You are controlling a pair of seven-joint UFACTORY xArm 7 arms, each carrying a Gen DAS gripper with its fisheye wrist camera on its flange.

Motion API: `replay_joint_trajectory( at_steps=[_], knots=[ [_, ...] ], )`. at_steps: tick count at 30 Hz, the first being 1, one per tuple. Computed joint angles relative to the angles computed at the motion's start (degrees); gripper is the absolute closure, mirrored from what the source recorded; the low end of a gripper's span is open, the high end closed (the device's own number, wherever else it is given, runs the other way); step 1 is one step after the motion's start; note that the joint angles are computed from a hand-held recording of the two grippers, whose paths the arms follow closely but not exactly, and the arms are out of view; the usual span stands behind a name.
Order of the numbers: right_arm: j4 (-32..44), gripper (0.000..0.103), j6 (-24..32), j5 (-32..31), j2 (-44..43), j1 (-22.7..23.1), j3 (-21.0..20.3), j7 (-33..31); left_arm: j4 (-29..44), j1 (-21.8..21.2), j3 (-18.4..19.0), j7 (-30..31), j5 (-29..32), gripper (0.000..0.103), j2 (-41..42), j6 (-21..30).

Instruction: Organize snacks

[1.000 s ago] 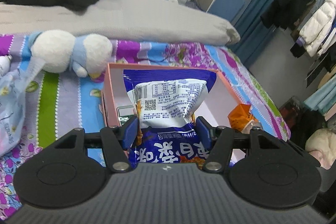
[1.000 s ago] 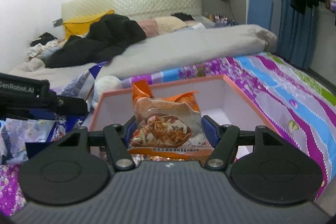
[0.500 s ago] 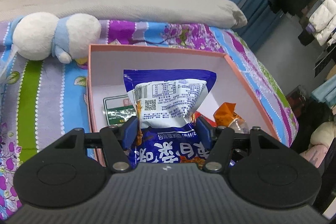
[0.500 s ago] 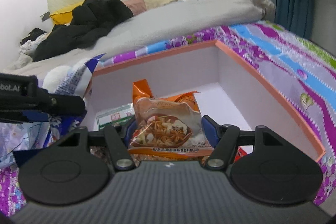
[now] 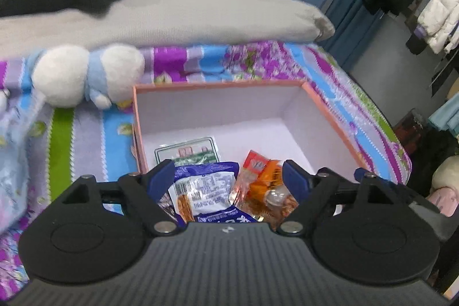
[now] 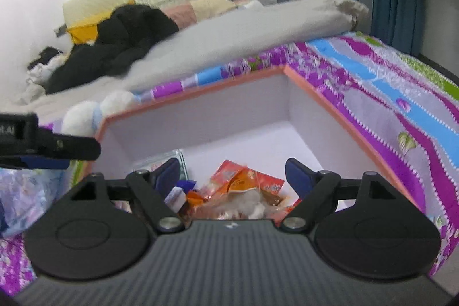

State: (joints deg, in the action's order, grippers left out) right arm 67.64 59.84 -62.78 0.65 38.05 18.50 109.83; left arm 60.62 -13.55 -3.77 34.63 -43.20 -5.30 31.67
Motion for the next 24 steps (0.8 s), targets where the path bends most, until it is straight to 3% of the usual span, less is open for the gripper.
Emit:
replay_joint_trajectory(
  at_steps=[14,24],
  knots=[
    [14.42,0.021,19.94,-8.05,1.37,8.77,4.86,-5.93,-5.54,-2.24,8.13,4.57,-3.95,0.018,-20.95,6.90],
    [22.83,0.021,29.78,-12.34,6.06,18.80,4.79,-4.98,-12.65,-2.91,11.87,2.62,2.52,0.018,-37.66,10.32]
  ],
)
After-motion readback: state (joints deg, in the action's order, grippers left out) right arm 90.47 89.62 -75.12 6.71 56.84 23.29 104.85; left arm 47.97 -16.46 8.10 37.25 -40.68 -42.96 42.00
